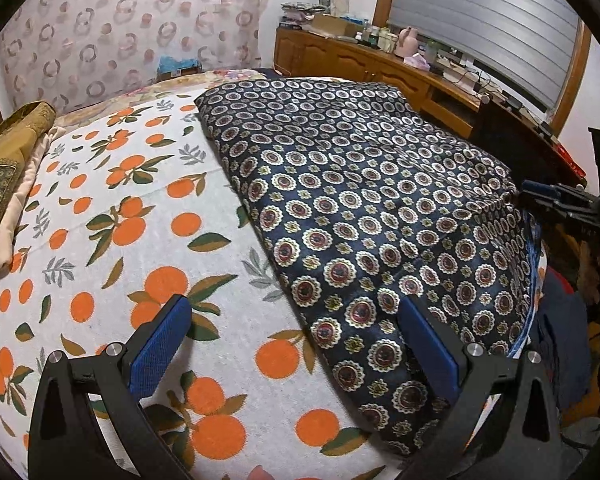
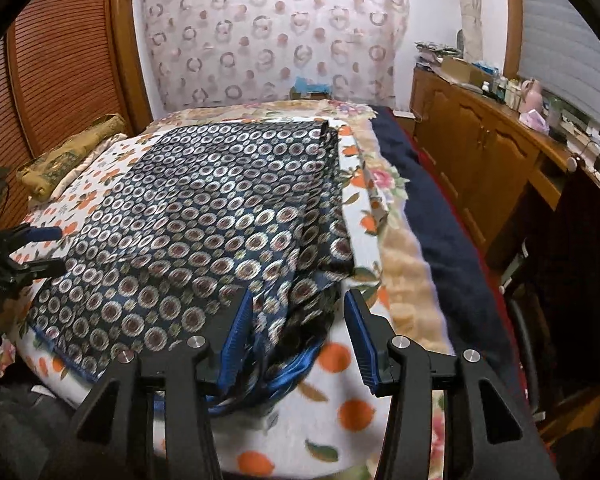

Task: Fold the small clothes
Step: 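Grasp the blue-trimmed garment edge with both grippers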

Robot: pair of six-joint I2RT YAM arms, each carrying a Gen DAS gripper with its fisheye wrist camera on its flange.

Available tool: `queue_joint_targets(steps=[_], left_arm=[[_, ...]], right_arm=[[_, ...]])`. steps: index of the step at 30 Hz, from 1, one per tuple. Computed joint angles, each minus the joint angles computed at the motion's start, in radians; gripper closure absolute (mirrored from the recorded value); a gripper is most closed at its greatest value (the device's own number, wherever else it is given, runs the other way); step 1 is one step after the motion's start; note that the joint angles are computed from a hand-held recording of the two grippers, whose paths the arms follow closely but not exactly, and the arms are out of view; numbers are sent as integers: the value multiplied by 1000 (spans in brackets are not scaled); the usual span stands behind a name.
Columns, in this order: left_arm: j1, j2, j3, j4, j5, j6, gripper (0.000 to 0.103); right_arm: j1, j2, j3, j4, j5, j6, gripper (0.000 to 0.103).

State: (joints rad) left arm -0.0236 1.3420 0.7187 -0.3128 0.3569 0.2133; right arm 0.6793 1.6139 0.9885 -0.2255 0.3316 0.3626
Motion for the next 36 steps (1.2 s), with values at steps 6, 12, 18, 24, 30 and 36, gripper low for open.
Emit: queue_joint_targets(steps=[6,12,18,24,30,36], left_arm=[[-8,-21,-6,-12,-1,-5,0],[-4,-36,-13,-19,-12,-11,0],[14,-67,-29,-32,15,0,0],[22,-98,-46,-49,33,19,4],[44,-84,-36,-105,118,54,42],[8,-107,-64,-85,96,52,57]], right_arm=[[17,34,25,6,-7,-25,74],[14,31,28,5,4,-55,99],[-22,-49,-49,41,13,-30,100],[-19,-28,-36,23,14,-19,93],[-20,-1,-2,-24,21,1,57],[-22,20,4,-33,-1,15,54]])
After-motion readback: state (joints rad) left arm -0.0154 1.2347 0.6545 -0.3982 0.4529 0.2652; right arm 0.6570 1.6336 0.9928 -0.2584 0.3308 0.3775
